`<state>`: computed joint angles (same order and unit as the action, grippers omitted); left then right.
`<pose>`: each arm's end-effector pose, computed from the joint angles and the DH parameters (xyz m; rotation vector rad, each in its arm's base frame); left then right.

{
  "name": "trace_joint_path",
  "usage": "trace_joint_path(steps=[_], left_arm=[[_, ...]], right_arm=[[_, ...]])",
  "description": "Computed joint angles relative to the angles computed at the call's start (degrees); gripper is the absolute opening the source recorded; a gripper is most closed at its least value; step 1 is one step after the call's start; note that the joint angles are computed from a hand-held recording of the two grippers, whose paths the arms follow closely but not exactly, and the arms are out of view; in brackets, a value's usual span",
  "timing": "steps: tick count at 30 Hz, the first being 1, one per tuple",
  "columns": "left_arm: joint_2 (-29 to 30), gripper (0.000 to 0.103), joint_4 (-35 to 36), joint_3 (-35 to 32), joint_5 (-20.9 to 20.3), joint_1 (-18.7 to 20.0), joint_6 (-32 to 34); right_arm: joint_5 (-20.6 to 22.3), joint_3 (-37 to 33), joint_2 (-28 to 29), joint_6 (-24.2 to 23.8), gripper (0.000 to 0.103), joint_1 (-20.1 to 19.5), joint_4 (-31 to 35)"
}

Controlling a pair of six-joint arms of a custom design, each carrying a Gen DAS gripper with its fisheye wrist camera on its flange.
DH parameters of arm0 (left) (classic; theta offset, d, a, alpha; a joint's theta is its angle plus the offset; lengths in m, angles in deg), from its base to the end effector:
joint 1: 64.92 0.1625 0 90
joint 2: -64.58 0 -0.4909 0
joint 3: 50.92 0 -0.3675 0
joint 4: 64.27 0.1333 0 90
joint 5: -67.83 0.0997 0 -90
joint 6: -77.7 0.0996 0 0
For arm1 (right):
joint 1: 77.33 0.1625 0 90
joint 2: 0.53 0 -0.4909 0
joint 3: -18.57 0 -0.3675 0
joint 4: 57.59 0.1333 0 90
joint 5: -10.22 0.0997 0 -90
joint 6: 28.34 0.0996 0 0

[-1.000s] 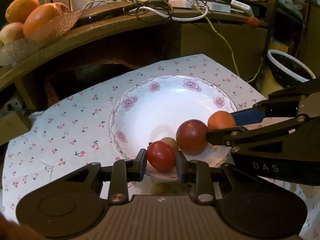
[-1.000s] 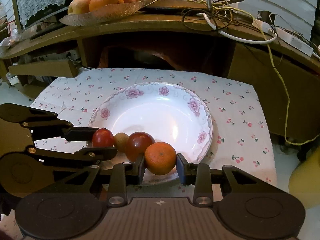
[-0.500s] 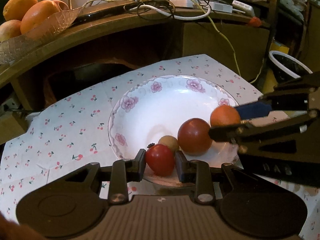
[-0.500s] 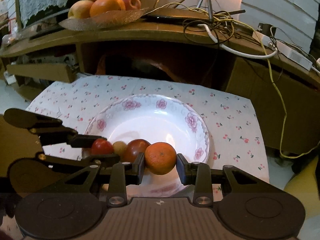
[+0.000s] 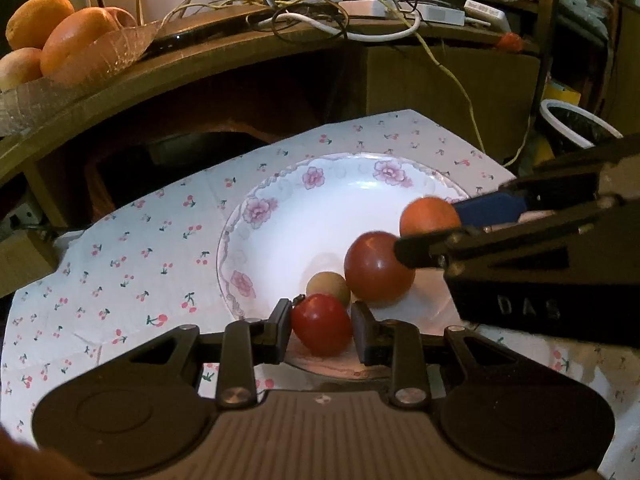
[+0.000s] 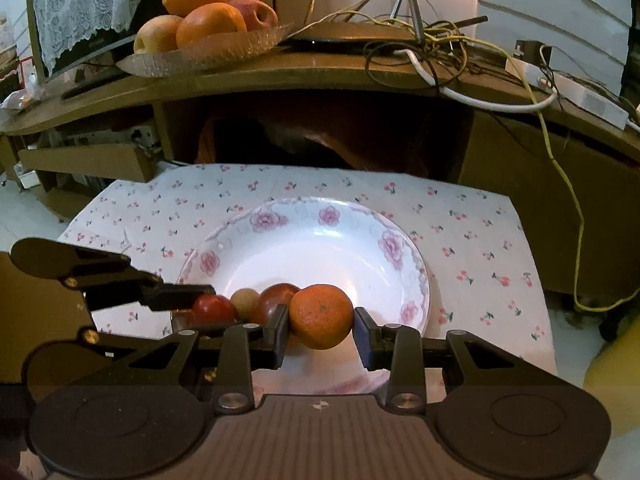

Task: Organize fruits
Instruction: 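Carry the orange in the right tool while the left tool carries the tomato to the plate, then open the right tool to release the orange while the left tool releases the tomato into the plate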

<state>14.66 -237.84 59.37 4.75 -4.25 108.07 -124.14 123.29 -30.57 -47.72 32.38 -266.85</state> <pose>-0.1503 -0.6317 0.1763 1.1930 2.3376 -0.5324 0.2768 -0.5839 0.0731 0.3933 -2.2174 0.9131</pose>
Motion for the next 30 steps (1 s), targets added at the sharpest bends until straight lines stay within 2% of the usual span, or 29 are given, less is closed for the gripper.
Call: trace_joint_path(steps=[4,7,13,15,18,25,30], left_arm=[[0.0,0.037,-0.4,0.1,-0.6,0.2,0.4],[-0.1,0.038,-0.2,0.0,-0.7,0.2,0.4],[-0.4,0.039,-0.5,0.3,-0.4,-0.1,0.9],[-0.6,0.043,-0.8,0.3,0.0,-0.2,1.0],[-1.1,0.047,-1.1,0.2,-0.3,-0.1,0.7],[-2.6,0.049,-1.5,0.1,-0.5,-0.2,-0.1],[-4.1,0.049,-0.2,0.6,-1.5,-0.3,-0.7]], right_arm=[[0.3,-0.4,-0.1,-1.4,0.037,-0.6,-0.7],[-0.8,0.1,-1.3,1.9,0.038,-0.5,2.2],[-0.4,1.5,-1.2,-0.7,0.040,0.0,1.9],[0.3,1.6,-1.7,0.3,0.042,-0.1,3.3],[1.3,2.1,-2.8,1.7,0.050,-0.3,5.1],[3.7,3.5,-4.3,4.9,0.052,-0.8,0.6],[3.5,4.7,-4.7,4.6,0.052,-0.5,-2.5]])
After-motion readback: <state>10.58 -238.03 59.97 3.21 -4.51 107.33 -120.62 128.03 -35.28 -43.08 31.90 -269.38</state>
